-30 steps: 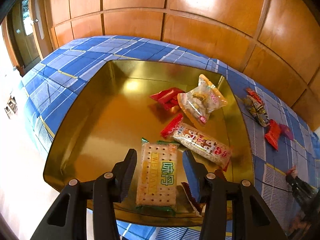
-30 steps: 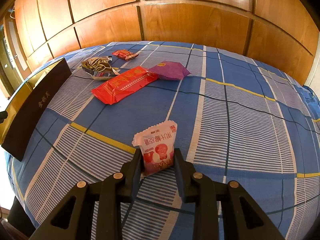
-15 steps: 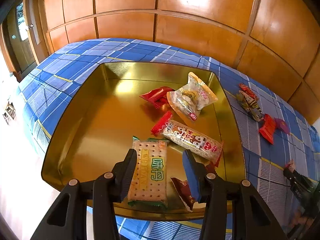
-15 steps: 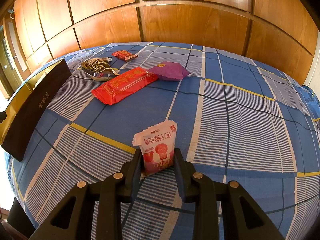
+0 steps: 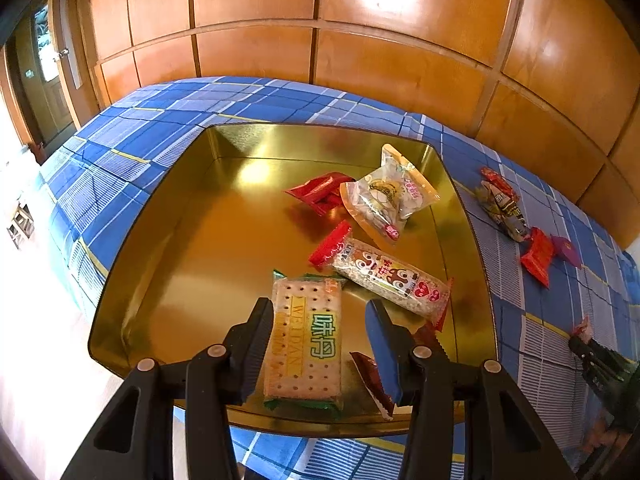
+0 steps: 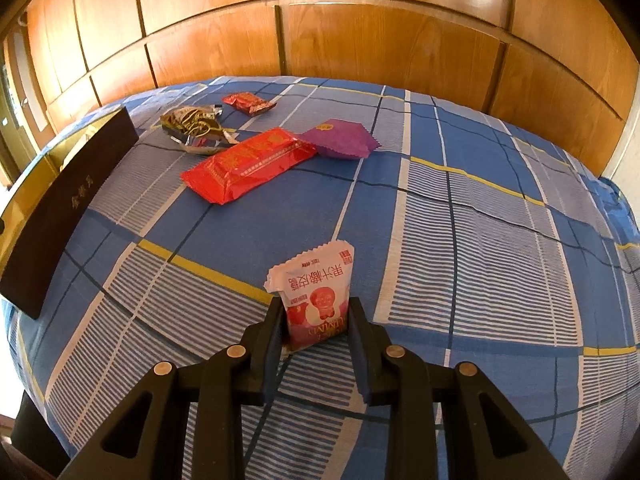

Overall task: Organize snacks
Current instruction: 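Carry the white milk-candy packet over the gold tray and open the right tool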

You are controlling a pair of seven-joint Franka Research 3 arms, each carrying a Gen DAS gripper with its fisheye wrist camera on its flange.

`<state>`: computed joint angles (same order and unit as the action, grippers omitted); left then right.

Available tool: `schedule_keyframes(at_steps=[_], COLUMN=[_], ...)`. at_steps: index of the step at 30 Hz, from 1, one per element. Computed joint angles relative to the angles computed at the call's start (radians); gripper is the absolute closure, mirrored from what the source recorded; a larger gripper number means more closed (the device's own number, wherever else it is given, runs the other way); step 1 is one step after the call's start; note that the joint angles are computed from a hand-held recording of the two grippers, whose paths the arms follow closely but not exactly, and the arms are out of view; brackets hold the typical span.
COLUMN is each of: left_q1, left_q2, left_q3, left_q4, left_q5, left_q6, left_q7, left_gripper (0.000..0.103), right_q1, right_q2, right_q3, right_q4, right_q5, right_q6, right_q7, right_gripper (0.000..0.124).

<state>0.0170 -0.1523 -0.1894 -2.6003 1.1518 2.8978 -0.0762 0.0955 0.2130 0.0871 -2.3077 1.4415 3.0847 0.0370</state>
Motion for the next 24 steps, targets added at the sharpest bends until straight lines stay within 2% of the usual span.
schedule_keyframes(at_steps=[7, 9, 13, 18, 21, 24], left_q1=[0.017, 0.023, 0.036, 0.053, 0.064, 0.074], left_q2=[-0.023, -0.03, -0.044, -0.066, -0.077, -0.088], left_q3=[0.003, 0.004, 0.008, 0.009, 0.008, 0.009], left_q4=[-0.015, -0.021, -0.036, -0.057, -0.065, -0.074], left_q5=[0.046, 0.056, 0.07, 0.08, 0.091, 0.101], left_q6=[0.0, 0.002, 0.004, 0.003, 0.005, 0.011], left_q7=[-0.05, -0.063, -0.081, -0.1, -0.114, -0.125], left_gripper=[0.054, 0.054, 0.054, 0.054, 0.054, 0.054], right_q1=[0.022, 0.021, 0.027, 0.088, 0.13, 0.172], right_q2=[-0.041, -0.059, -0.105, -0.15, -0.147, -0.122], right_q3=[-0.025, -0.023, 0.015, 0.022, 0.025, 0.037], right_q4=[-0.063, -0.071, -0.066, -0.023, 0.033, 0.086], right_q5=[-0.337, -0.413, -0.377, -0.334, -0.359, -0.398], right_q6=[-0.047, -0.091, -0.14, -0.245, -0.324, -0.359], right_q7=[0.326, 0.385, 0.314, 0.226, 0.228, 0.253], right_gripper=[0.095, 0.095, 0.095, 0.095, 0.095, 0.095])
